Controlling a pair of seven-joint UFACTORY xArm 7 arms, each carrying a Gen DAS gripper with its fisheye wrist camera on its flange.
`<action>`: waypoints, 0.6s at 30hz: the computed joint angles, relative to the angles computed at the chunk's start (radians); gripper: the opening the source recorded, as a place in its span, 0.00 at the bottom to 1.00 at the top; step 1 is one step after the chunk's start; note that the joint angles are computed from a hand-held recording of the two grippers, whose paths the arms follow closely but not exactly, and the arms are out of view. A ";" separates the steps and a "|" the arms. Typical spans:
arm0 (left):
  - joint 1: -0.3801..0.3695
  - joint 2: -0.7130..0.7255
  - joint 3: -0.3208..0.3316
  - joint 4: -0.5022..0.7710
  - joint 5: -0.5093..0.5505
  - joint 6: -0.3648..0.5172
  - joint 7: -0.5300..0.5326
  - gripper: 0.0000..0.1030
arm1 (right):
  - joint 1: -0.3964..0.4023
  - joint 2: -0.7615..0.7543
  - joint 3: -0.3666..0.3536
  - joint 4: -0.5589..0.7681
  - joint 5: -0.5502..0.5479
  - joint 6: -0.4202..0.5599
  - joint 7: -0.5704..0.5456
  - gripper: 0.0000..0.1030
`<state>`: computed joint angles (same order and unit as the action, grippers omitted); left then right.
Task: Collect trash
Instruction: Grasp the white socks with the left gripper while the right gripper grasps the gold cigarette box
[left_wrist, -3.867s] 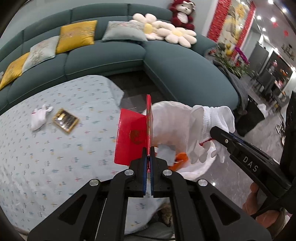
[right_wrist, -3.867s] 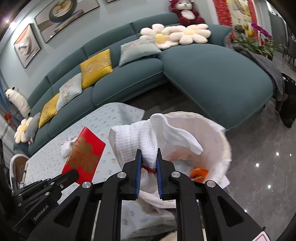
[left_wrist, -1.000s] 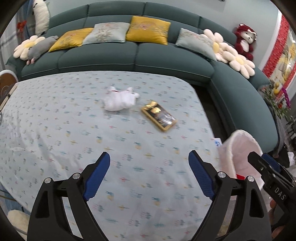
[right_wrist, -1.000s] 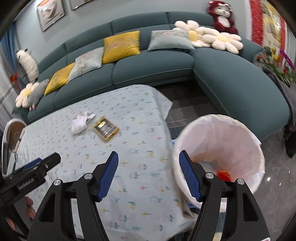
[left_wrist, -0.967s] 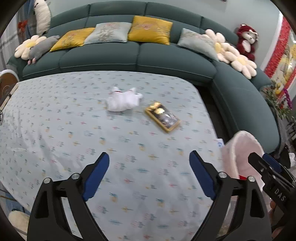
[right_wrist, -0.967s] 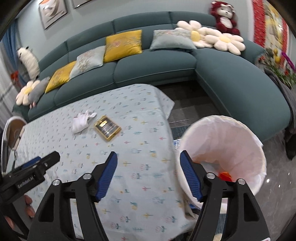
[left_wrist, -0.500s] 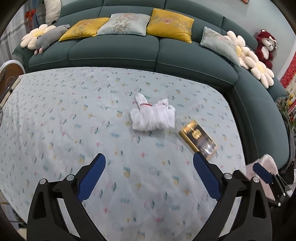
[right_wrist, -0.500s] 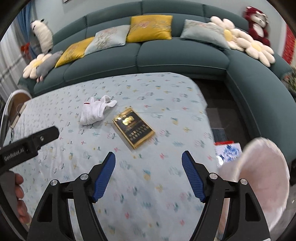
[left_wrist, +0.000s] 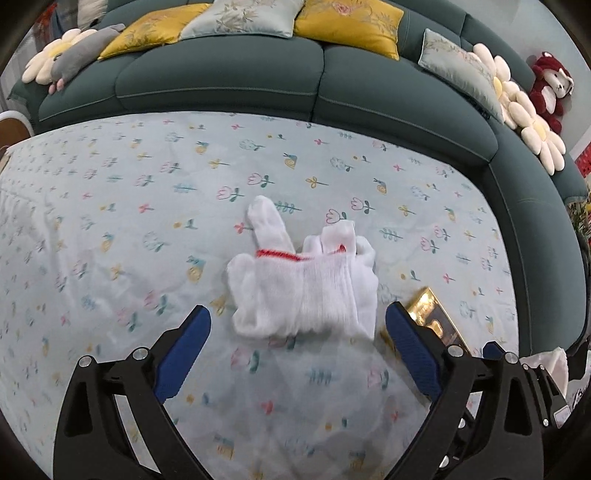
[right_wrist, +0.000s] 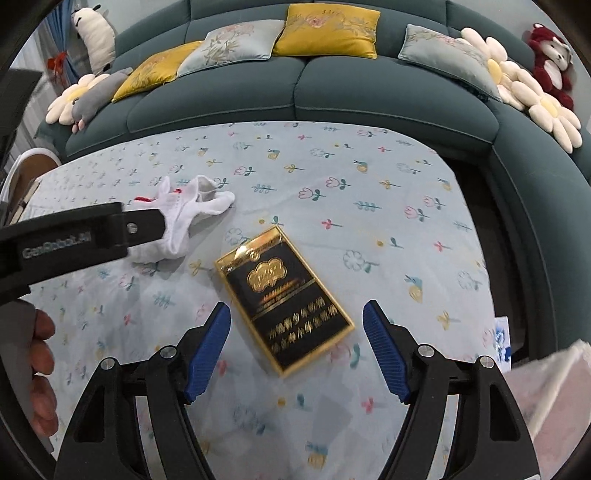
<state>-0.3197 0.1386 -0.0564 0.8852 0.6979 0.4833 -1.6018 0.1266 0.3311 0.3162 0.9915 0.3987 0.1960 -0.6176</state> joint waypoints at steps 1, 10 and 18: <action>0.005 0.016 0.002 0.011 -0.007 -0.004 0.011 0.89 | 0.002 0.015 -0.002 0.016 -0.005 0.006 0.000 0.69; -0.013 0.084 0.040 0.039 -0.069 -0.042 0.077 0.53 | 0.022 0.068 -0.012 0.048 -0.060 0.008 0.052 0.69; -0.036 0.030 0.019 -0.003 -0.085 -0.035 0.098 0.27 | -0.054 0.001 0.053 -0.018 0.028 0.037 -0.038 0.58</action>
